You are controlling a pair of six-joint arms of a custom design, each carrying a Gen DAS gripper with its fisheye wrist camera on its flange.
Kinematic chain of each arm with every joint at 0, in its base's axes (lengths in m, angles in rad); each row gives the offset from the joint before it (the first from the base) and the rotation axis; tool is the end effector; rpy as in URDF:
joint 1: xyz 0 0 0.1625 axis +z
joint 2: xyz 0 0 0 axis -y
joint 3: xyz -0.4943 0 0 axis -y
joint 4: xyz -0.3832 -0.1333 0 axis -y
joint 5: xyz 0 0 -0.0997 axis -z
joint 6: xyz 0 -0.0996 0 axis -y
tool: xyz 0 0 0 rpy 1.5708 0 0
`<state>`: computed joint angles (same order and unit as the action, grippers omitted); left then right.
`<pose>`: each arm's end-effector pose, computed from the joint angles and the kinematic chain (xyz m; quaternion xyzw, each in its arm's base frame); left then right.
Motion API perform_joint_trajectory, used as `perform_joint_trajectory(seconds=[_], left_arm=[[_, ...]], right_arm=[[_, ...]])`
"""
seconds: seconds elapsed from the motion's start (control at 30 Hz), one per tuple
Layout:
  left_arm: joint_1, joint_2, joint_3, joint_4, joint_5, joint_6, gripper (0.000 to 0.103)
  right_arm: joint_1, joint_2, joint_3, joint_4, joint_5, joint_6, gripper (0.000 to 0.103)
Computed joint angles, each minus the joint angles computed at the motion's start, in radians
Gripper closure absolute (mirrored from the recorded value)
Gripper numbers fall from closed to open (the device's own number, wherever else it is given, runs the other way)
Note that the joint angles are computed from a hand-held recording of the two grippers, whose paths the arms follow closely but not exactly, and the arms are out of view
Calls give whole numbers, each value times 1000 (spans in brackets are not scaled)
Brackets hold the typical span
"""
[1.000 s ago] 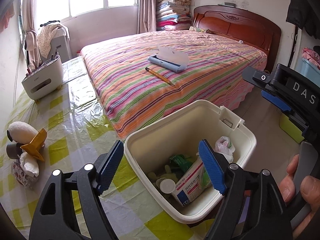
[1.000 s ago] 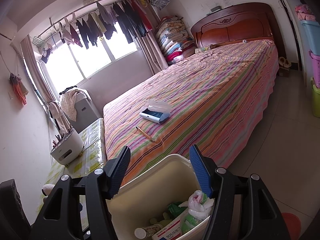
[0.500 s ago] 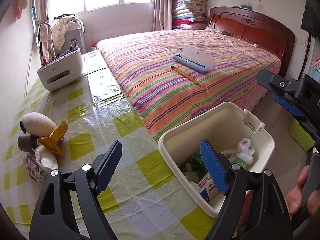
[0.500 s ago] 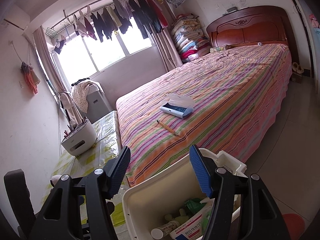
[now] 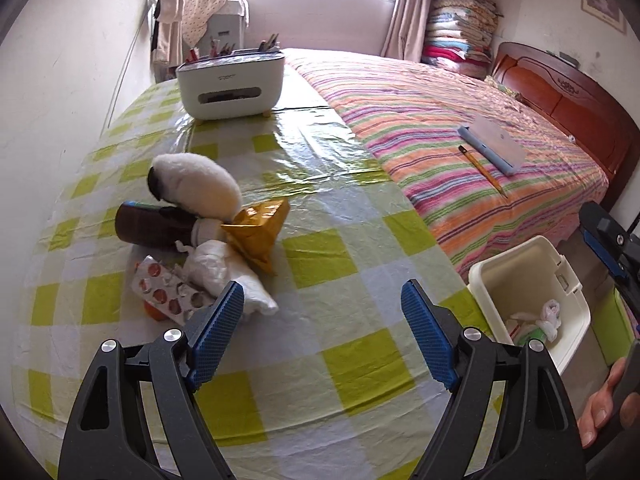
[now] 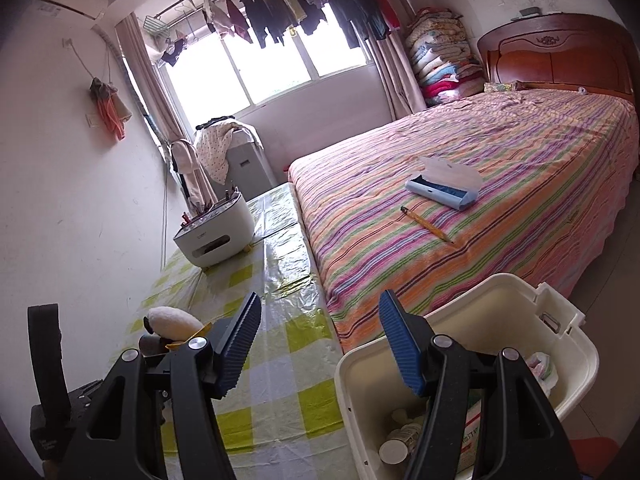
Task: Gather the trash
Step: 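Move both open tools back over the cluttered table, then grasp the white crumpled bag with the right tool while the left tool grasps the blister pack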
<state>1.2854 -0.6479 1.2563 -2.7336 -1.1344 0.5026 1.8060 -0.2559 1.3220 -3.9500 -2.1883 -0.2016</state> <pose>-0.0684 -0.8562 0.2175 0.3058 0.8898 -0.2430 0.2359 0.2524 -0.7287 0.0279 -0.0176 -0.7769 0.5855 0.2309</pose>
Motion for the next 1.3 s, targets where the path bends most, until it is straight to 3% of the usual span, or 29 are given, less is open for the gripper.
perform_joint_trajectory(seconds=[0.17,0.47,0.7,0.8,0.97,1.17,1.2,1.27,1.3], left_arm=[[57,9,-150,213,-20,-142,23],[119,38,-314,386,-24,-251,23],[139,28,-340,409,-16,-282,23],[142,21,-335,392,18,-293,23],[156,17,-349,408,22,-307,23],[159,15,-346,419,31,-301,23],[160,15,-348,424,29,-300,23],[159,16,-349,431,26,-300,23],[159,17,-349,431,26,-299,23]], right_arm=[[11,32,-80,170,66,-8,43],[21,121,-318,610,148,49,43],[18,189,-484,839,181,106,46],[15,216,-554,942,196,128,56],[11,261,-660,1055,218,160,56],[20,341,-827,1178,156,141,56],[21,355,-854,1195,142,136,59],[23,382,-910,1230,118,127,87],[23,383,-911,1231,111,129,87]])
